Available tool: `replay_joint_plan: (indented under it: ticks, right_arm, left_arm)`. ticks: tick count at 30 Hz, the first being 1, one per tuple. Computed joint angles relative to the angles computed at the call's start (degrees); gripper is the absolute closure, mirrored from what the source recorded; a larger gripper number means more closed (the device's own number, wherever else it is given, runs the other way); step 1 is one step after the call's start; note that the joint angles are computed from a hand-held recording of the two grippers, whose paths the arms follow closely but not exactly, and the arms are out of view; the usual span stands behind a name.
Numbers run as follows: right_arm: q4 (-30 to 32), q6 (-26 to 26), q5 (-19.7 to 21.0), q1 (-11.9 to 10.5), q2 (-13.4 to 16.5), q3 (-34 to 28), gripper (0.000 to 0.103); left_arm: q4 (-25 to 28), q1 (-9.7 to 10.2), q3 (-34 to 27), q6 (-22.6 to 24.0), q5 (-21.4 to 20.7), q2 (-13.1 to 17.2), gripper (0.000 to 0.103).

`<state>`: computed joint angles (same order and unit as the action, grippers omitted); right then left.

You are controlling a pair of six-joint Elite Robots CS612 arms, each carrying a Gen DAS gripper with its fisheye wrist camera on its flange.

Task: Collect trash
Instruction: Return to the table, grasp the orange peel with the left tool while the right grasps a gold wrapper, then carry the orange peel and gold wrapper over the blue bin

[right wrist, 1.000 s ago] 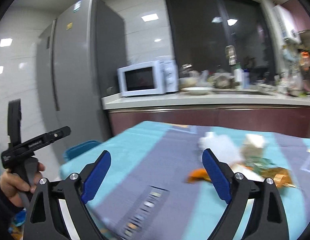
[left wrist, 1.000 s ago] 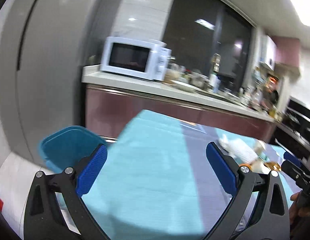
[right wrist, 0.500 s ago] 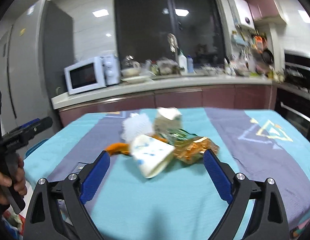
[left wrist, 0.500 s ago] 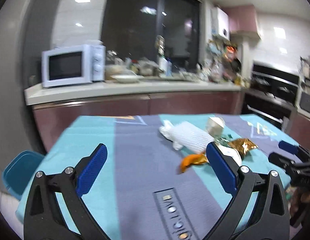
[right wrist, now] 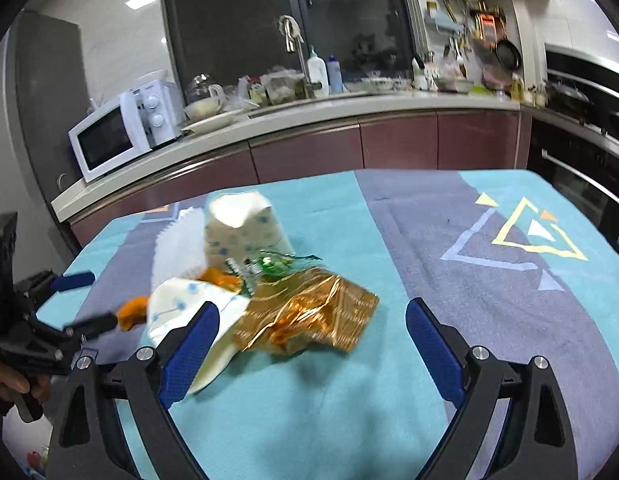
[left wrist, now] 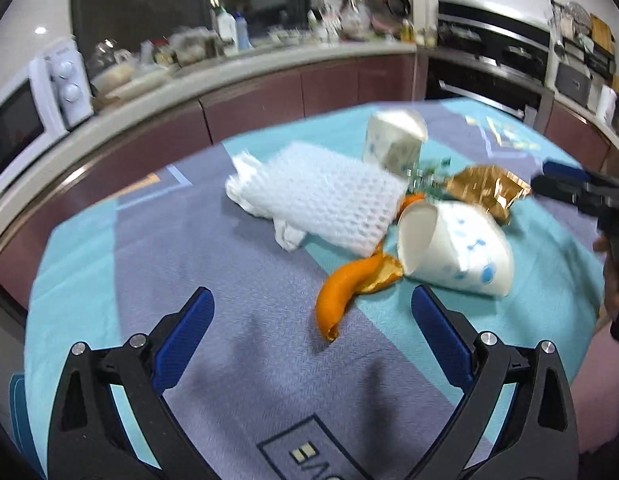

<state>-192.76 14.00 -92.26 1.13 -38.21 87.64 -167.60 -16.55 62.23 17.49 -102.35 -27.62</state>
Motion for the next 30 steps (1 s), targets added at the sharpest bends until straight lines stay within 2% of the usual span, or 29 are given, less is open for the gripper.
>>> replay_joint_plan:
  ticks: [4, 7, 9, 12, 16, 17, 18, 19, 23, 26, 30]
  right_arm:
    - [4.92, 0.57, 1.90, -0.75, 0.84, -2.72, 0.013]
    - [9.42, 0.72, 4.09, -1.19, 1.55, -4.80, 0.019]
    - [11.75, 0.49, 4.47, -1.22, 1.90, -5.75, 0.027]
    - [14.18, 0.97, 5.70, -1.41, 2.22, -6.46, 0.032]
    - [14.67, 1.70, 7.14, -1.67, 2.23, -6.47, 0.041]
    - [14.78, 1.70, 7.29, -1.69, 2.20, -6.43, 0.046]
    - [14.71, 1.65, 7.53, -1.71, 2.15, -6.30, 0.049]
    - [14.57, 1.69, 7.50, -1.70, 2.06, -6.10, 0.050]
    - [13.24, 2.31, 7.94, -1.89, 1.64, -4.78, 0.076]
    - [11.10, 3.15, 8.73, -2.14, 1.26, -3.39, 0.081]
    - [6.60, 4.48, 8.52, -2.26, 0.34, -0.87, 0.084]
  left_arm:
    - [4.35, 0.10, -2.79, 0.99, -1.03, 1.39, 0.009]
    - [7.76, -0.01, -5.40, 2.02, -1.09, 2.75, 0.022]
    - [10.35, -0.06, -6.91, 2.35, -1.10, 3.42, 0.028]
    - [11.27, 0.08, -7.72, 2.71, -2.12, 3.82, 0.035]
    - [11.84, 0.11, -8.30, 3.77, -3.33, 4.13, 0.047]
    - [11.91, 0.19, -8.22, 4.04, -4.46, 4.07, 0.059]
    - [11.98, 0.25, -8.27, 4.12, -4.89, 4.09, 0.064]
    - [11.93, 0.22, -8.11, 4.18, -4.98, 3.99, 0.066]
    - [12.42, 0.49, -7.89, 3.94, -6.43, 3.82, 0.082]
    - [13.30, 1.13, -7.84, 2.24, -9.11, 3.75, 0.087]
    - [9.50, 1.99, -5.13, -0.98, -11.27, 2.71, 0.088]
